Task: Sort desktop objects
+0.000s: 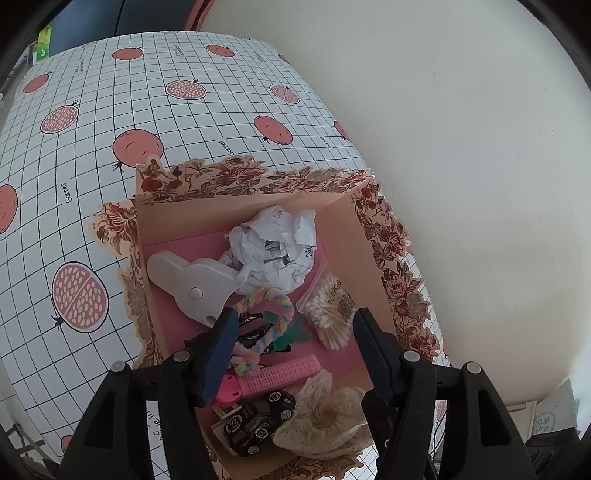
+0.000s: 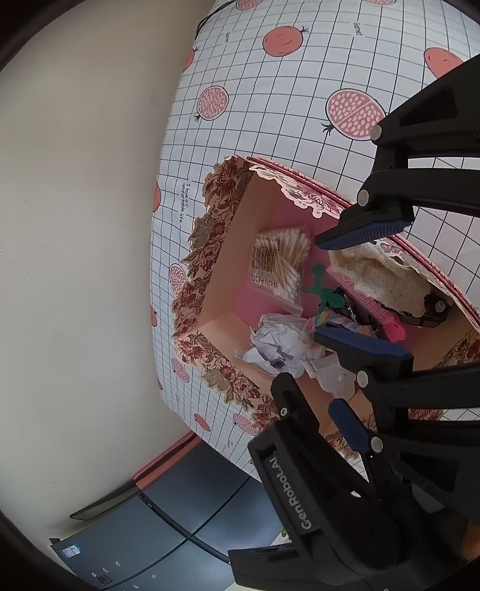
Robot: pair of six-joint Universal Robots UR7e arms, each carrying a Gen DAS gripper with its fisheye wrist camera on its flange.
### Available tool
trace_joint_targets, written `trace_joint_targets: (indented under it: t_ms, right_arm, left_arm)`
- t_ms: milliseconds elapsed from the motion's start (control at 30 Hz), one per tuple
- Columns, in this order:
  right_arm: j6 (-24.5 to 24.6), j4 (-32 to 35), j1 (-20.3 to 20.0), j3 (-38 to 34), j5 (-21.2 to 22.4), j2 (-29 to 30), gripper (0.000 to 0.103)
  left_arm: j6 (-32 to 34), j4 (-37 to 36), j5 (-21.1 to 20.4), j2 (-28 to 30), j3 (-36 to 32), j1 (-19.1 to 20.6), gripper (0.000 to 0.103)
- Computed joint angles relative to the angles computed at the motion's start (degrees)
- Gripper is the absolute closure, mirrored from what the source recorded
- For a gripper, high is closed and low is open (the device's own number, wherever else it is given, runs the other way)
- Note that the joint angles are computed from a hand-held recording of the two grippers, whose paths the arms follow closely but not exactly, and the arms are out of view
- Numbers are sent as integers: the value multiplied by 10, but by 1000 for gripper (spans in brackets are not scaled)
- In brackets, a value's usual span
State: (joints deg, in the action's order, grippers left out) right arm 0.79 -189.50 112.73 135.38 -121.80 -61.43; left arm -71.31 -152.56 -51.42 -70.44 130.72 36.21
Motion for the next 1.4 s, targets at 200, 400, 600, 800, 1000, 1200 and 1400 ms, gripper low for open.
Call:
trace_joint_targets:
  t_ms: [200, 400, 600, 800, 1000, 1200, 1400]
  right_arm:
    - [1, -6, 3, 5, 2, -13, 39]
    - [2, -4, 8, 10, -8, -26, 21]
    - [6, 3, 10, 17, -25, -41, 7]
    - [9, 8, 10, 26, -54, -55, 0]
    - [18, 15, 6, 37, -75, -65, 0]
    - [31, 20, 9, 53, -95, -85, 0]
    - [52, 22, 17, 75, -109, -112, 0]
  left_arm:
    - [7, -8, 4, -3, 2, -10, 29]
    - [26, -17, -3, -9, 6, -19, 21]
    - [38, -26, -20, -18, 13, -21, 21]
    - [30, 3, -7, -30, 18, -31, 10]
    - [40, 9, -13, -33, 24, -31, 0]
    - [58, -9, -4, -36, 35, -44, 0]
    - [80, -22, -3, -39, 52, -65, 0]
